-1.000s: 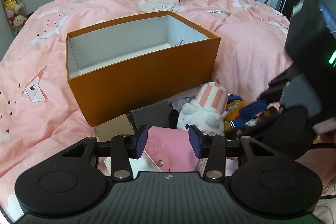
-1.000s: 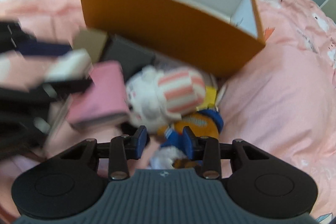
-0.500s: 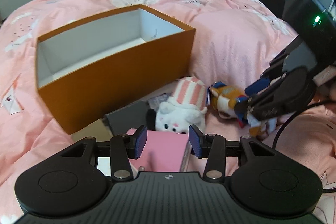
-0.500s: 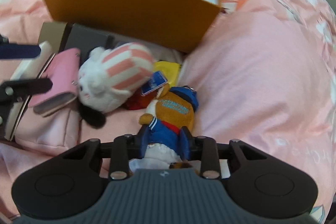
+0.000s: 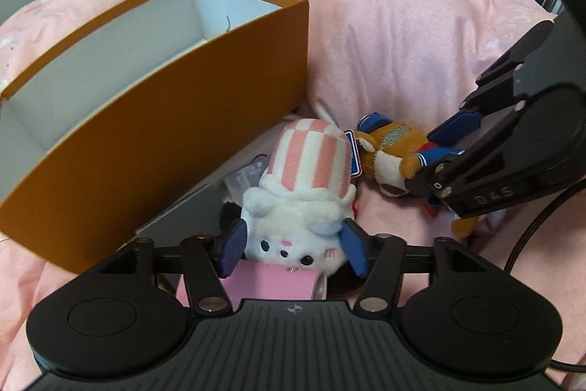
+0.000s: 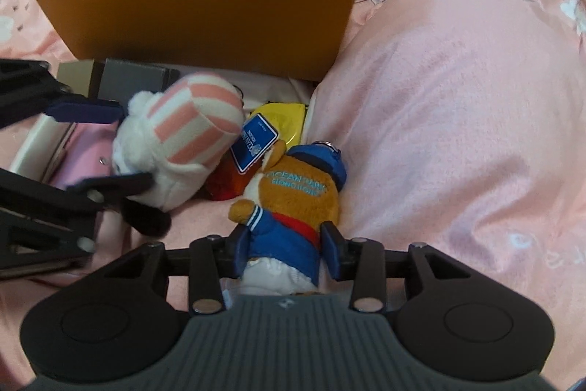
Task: Organize objects
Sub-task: 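Close left tool on bunny plush while right tool grasps orange-blue dog plush, then lift and carry both plushes over the orange box with both tools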
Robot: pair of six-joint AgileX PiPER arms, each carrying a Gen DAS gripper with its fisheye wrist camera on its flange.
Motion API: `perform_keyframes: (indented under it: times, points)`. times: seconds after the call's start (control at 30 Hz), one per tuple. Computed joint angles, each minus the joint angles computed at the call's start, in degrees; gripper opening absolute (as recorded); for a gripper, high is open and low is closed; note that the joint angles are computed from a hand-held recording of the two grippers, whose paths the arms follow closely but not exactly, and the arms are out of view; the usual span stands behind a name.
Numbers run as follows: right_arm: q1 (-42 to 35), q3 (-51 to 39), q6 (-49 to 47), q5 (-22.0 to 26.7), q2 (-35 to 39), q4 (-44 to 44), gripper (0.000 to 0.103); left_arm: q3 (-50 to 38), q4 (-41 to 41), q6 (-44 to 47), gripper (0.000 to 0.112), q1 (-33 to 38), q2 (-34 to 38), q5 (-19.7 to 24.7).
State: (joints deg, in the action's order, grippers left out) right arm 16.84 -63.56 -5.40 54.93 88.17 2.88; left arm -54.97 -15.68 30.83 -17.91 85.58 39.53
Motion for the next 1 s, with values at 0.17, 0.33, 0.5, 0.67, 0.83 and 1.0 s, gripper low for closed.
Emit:
perform_keyframes:
  times: [0.17,0.33,0.5,0.67,0.83,1.0]
  points:
    - [-2.6,-1.2,-4.3,0.9,0.1,3.9,0.045,-2.1,0.2,-0.4,0.081,-0.9,4.2,0.0]
    - [-2.7,-2.1,-7.3,-0.4,1.4,3.5,0.047,-3.1,1.4,-2.3,0.078,-2.0,6.4,-1.3]
    - [-2.5,-2.6,-9.9,-0.3,1.0,4.3,0.036,-2.9,-0.5,-2.9,0.071,-0.7,5.1,-0.5]
    - [-5.4,-2.7,-11.7,0.4,-1.9,9.5,0.031,-3.5,-3.4,-7.1,0.066,2.8,1.3,4.2]
    - [-9.1,-1.4,-12.8,-4.8,-3.8,19.3,0.018,-6.6,-7.1,-12.9,0.065,8.3,-1.4,11.4]
    - [-9.2,0.2,-11.4,-9.6,-1.3,24.1,0.018,-9.0,-3.3,-18.5,0.065,8.0,-2.0,12.0]
